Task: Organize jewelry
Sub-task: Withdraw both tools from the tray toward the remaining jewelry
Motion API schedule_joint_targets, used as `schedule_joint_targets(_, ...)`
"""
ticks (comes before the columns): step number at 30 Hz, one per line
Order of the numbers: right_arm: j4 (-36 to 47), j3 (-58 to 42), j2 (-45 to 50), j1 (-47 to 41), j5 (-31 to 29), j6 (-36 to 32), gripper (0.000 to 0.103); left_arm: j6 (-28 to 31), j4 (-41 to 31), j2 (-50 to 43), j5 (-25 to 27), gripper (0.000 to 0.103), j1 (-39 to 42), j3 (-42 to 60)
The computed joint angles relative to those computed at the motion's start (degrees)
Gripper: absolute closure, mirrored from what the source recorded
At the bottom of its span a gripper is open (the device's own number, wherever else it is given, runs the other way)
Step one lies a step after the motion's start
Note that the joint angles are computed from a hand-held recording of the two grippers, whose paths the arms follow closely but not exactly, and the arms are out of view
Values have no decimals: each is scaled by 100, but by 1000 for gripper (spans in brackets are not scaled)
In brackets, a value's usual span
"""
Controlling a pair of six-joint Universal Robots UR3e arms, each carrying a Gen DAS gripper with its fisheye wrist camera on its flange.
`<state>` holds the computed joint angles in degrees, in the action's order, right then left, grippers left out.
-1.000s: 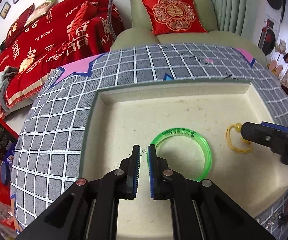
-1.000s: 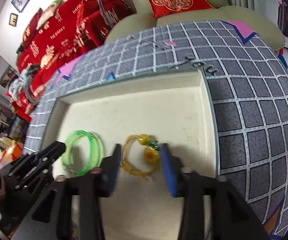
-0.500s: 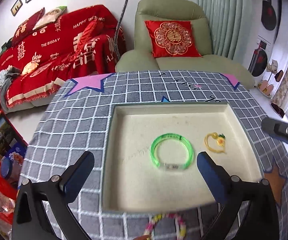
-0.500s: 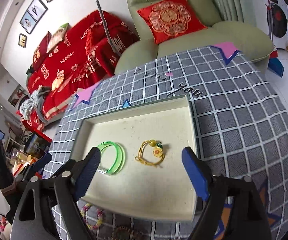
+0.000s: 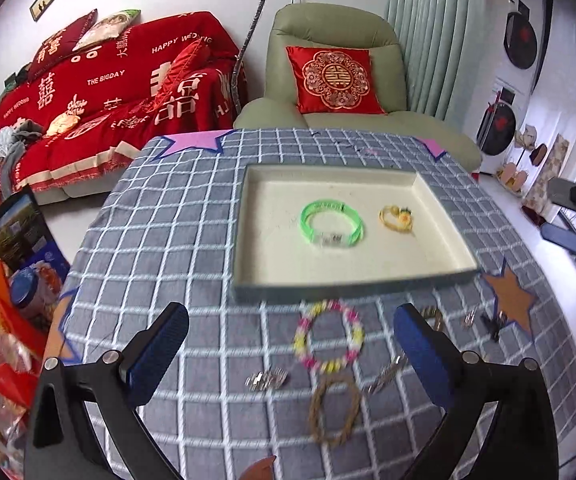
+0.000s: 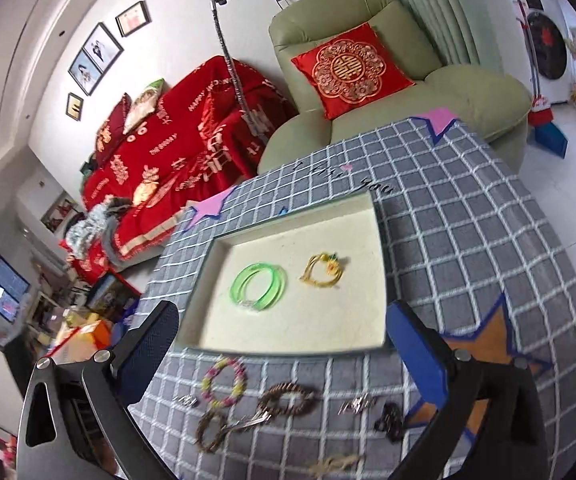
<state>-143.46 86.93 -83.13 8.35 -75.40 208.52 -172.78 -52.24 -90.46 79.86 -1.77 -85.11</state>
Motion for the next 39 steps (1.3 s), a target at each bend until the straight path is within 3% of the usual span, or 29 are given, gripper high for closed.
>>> schedule_joint_targets(5,541,495,-551,112,-182,-311,0,177,207,539,438,0,-10,-859)
schedule_joint_targets(15,911,1941,-1451,114,-524,-316,0,-76,87,1018,543,0,89,-1837)
schedule_joint_targets(19,1145,2037,-1463,368,-1033,-316,0,-267,-59,883,538,0,89,-1823)
schedule_joint_targets(26,1288,2115,-1422,394,-1183,-296,0,-293,-80,809,240,0,134,-1843)
schedule_joint_targets(39,1409,1744,-885,509,-1495,-261,0,-377,121,295,450,6,-225,-1583)
